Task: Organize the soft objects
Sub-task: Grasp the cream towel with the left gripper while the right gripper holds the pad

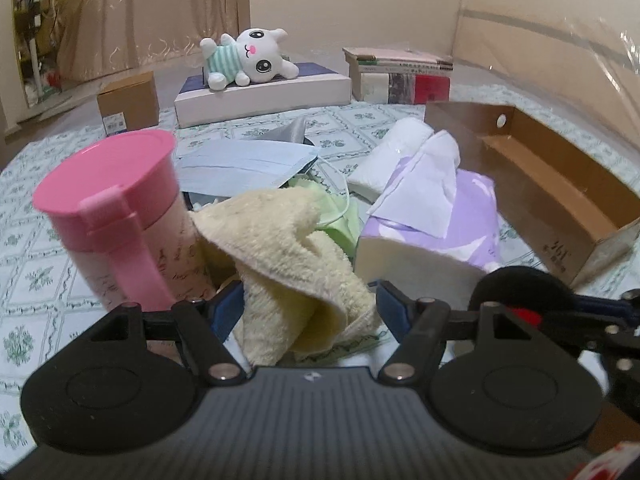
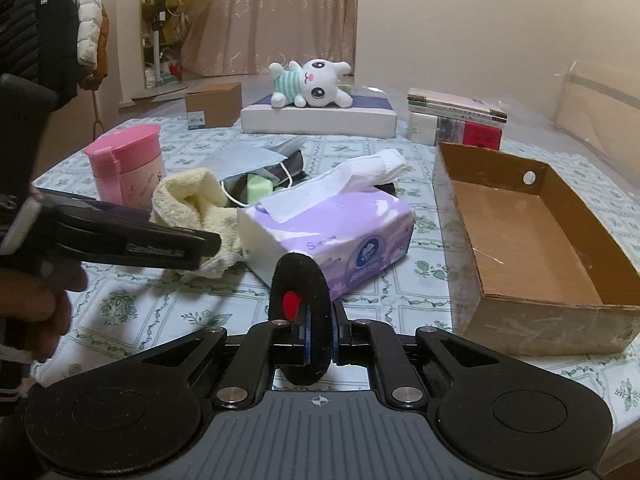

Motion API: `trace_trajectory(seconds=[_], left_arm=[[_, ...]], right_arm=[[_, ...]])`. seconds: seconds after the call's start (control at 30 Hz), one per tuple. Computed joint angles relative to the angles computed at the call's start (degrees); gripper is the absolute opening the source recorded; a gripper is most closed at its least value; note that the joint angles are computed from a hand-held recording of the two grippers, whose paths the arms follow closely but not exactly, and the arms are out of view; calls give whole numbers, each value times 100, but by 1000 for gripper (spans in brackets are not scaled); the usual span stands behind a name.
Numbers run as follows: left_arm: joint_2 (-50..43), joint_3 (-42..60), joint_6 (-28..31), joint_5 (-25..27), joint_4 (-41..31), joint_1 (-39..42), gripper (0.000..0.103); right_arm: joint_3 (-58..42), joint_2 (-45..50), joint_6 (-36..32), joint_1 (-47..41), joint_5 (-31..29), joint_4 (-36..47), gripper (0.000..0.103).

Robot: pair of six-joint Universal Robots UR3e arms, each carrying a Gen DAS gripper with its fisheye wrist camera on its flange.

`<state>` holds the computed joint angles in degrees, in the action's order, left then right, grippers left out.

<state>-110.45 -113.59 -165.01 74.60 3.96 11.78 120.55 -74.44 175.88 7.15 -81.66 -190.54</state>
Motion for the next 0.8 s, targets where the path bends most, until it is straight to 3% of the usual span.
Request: trace_trajectory(seconds=[0.07, 0.17, 0.23, 0.37, 0.57, 0.8], left_arm=[[-180, 173, 36, 167, -18, -114, 69], [-383, 376, 92, 461, -48, -250, 58], [-454, 485, 150, 572, -167, -291, 40], [-275, 330, 160, 473, -307, -197, 17], [451, -367, 307, 166, -341, 37, 12], [1959, -1449, 784, -467, -836, 563, 12]], right_arm=[[69, -25, 66, -87, 138, -39, 9], [85, -41, 70, -128, 195, -14, 9], [96, -62, 70, -147, 216, 2, 9], [139, -130, 74, -176, 245, 6, 9], [327, -372, 115, -155, 231, -64, 9], [644, -840, 181, -129, 196, -139, 9]])
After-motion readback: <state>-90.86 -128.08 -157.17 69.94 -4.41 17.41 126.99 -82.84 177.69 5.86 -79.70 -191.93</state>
